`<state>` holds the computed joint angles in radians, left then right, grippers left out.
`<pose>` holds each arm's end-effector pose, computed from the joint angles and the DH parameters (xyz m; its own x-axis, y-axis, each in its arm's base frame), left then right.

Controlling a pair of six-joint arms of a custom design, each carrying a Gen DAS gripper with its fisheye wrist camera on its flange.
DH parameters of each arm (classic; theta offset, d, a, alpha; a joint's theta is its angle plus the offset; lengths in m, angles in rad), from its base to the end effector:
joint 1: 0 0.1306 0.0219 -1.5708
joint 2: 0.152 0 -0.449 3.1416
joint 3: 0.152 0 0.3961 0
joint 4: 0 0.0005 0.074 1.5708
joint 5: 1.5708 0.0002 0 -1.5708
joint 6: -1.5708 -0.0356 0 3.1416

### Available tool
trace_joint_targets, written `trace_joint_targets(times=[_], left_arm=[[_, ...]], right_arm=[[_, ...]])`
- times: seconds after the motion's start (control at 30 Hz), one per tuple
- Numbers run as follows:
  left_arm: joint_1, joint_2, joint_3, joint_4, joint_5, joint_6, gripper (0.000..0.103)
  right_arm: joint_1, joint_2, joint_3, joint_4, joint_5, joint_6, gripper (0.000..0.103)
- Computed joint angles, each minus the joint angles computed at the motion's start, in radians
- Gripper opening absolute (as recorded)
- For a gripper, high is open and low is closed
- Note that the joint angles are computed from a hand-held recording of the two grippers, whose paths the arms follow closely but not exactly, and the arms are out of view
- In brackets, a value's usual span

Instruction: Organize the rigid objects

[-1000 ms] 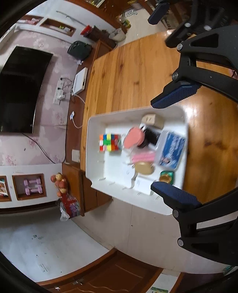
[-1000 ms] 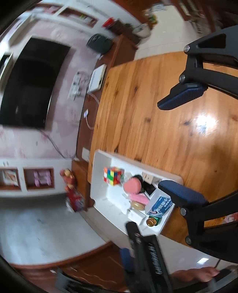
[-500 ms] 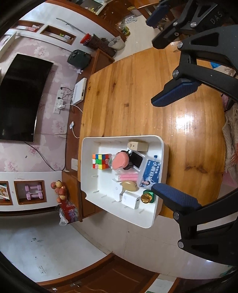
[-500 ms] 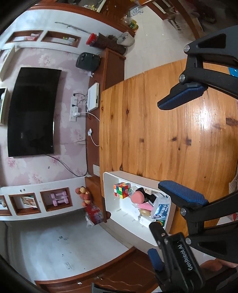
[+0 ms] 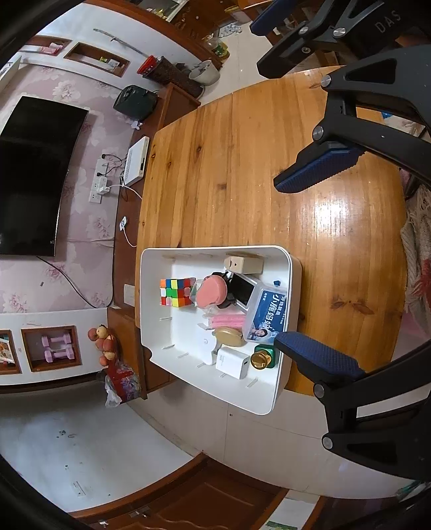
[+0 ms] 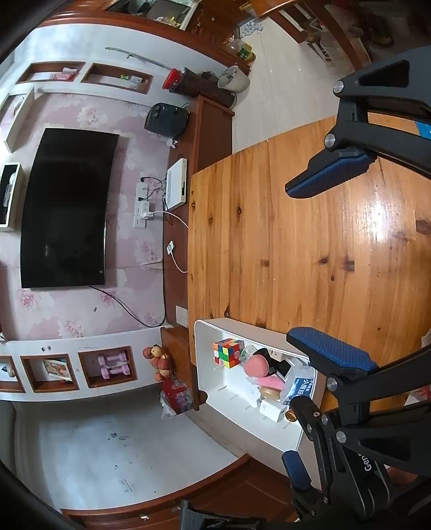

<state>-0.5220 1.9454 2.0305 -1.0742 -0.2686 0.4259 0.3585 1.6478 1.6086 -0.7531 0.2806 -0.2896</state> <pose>0.6126 -0.3421 0.4618 -0.8060 0.0041 -0.5920 0.0235 0.9994 -0.0251 0.5612 0.1992 0.4752 -0.6832 0.0370 -0.7293 0.0418 0.9991 0.0116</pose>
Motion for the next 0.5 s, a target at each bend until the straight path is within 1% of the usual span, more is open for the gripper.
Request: trace_joint_targets(times=[0.17, 0.5], left_arm=[[-0.004, 0.006, 0.010, -0.004, -0.003, -0.005, 0.088], [-0.007, 0.009, 0.017, 0.008, 0.000, -0.019, 0.088]], right_arm=[[-0.005, 0.004, 0.005, -0.002, -0.002, 0.012, 0.081], [-0.008, 0.003, 0.000, -0.006, -0.007, -0.002, 0.081]])
